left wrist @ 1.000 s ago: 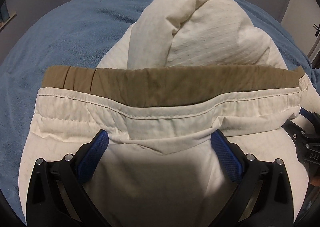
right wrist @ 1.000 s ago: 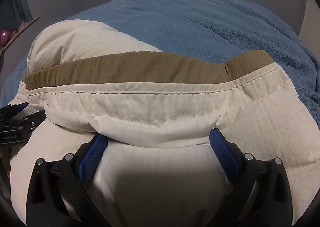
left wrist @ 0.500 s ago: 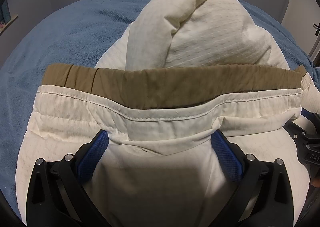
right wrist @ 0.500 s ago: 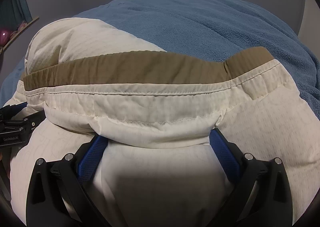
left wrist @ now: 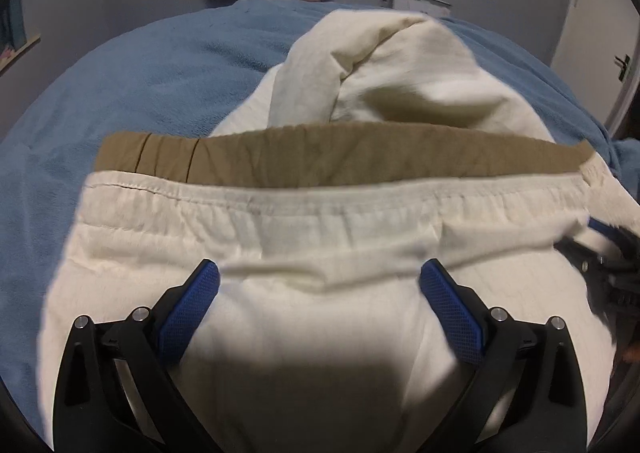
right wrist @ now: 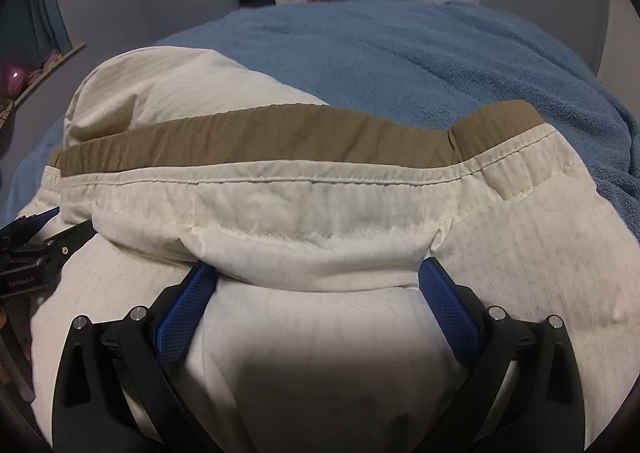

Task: Fold large clothes
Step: 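Open both grippers and smooth the folded jacket flat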

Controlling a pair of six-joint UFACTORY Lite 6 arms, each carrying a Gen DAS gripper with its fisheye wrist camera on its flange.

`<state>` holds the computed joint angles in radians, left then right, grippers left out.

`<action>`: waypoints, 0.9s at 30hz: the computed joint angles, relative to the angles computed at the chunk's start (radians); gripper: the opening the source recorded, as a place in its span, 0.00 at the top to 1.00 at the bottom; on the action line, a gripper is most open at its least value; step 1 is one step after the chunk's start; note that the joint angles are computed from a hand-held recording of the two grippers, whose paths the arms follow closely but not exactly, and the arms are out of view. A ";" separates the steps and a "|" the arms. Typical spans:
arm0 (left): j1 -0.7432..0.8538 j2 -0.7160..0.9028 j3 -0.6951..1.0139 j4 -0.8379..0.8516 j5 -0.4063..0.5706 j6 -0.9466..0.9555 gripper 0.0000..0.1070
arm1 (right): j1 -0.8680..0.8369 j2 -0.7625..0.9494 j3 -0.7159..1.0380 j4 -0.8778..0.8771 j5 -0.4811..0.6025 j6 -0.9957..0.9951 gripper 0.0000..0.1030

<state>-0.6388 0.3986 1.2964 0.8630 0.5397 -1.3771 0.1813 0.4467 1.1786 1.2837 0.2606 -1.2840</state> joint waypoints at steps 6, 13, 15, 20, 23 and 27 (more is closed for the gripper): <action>0.031 -0.238 -0.145 -0.141 0.037 0.161 0.10 | -0.162 -0.174 -0.045 -0.212 0.116 0.121 0.06; 0.182 -0.277 -0.247 -0.192 0.025 0.230 0.10 | -0.256 0.025 0.114 -0.488 0.090 0.407 0.06; 0.193 -0.259 -0.252 -0.124 0.046 0.168 0.09 | -0.251 0.052 0.110 -0.430 0.051 0.340 0.06; 0.285 -0.293 -0.322 -0.197 -0.067 0.208 0.09 | -0.261 0.125 0.151 -0.325 0.044 0.257 0.06; 0.246 -0.388 -0.378 -0.139 -0.045 0.150 0.16 | -0.288 0.085 0.138 -0.329 0.096 0.246 0.06; 0.069 -0.545 -0.422 -0.045 0.066 0.012 0.14 | -0.338 -0.204 -0.102 -0.301 0.121 0.134 0.06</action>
